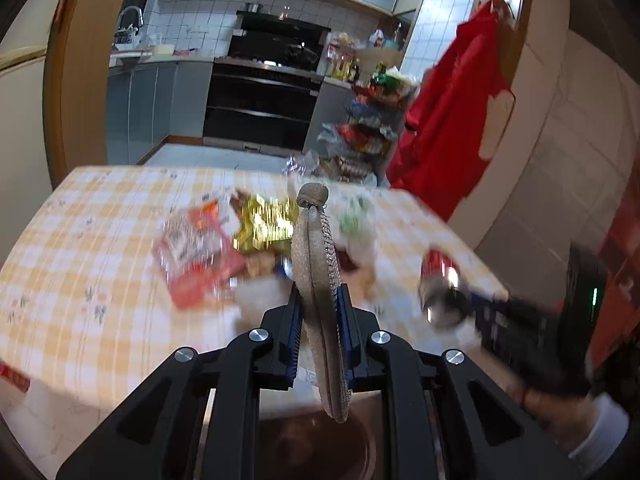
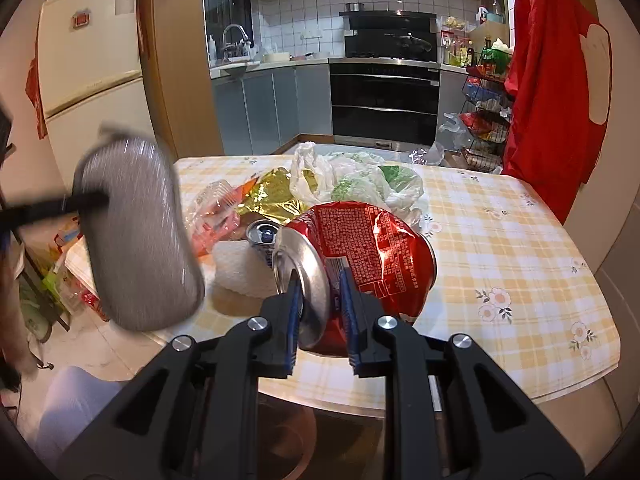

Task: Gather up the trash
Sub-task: 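Carry the red can with the right gripper down into the brown bin and release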

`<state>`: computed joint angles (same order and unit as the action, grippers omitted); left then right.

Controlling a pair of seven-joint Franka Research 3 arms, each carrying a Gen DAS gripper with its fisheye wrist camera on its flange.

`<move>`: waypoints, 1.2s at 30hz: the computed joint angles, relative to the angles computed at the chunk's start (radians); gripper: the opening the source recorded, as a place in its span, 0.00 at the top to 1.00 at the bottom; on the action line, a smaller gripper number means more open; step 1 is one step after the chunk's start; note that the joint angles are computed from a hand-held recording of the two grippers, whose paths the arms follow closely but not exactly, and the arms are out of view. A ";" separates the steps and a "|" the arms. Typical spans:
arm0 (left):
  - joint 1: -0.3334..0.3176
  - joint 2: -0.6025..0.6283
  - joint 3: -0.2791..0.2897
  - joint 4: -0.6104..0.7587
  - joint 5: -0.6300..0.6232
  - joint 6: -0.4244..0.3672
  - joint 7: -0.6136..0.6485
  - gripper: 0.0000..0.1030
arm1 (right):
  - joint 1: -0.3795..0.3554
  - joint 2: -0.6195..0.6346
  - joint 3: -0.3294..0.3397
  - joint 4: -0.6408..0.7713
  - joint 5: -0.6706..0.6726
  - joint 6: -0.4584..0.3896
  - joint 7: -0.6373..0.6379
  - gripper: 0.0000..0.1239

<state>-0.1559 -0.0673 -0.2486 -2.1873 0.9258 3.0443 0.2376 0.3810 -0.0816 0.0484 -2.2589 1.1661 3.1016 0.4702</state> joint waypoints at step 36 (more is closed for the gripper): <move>0.020 -0.165 -0.035 -0.210 0.319 -0.256 -0.509 0.06 | 0.039 -0.040 0.008 -0.072 -0.036 -0.081 -0.043 0.82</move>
<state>-0.1356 -0.2322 -0.2841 -2.3976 1.2447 2.7884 -0.2714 0.4200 -0.1216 0.0560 -2.3306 1.1305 3.0201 0.4275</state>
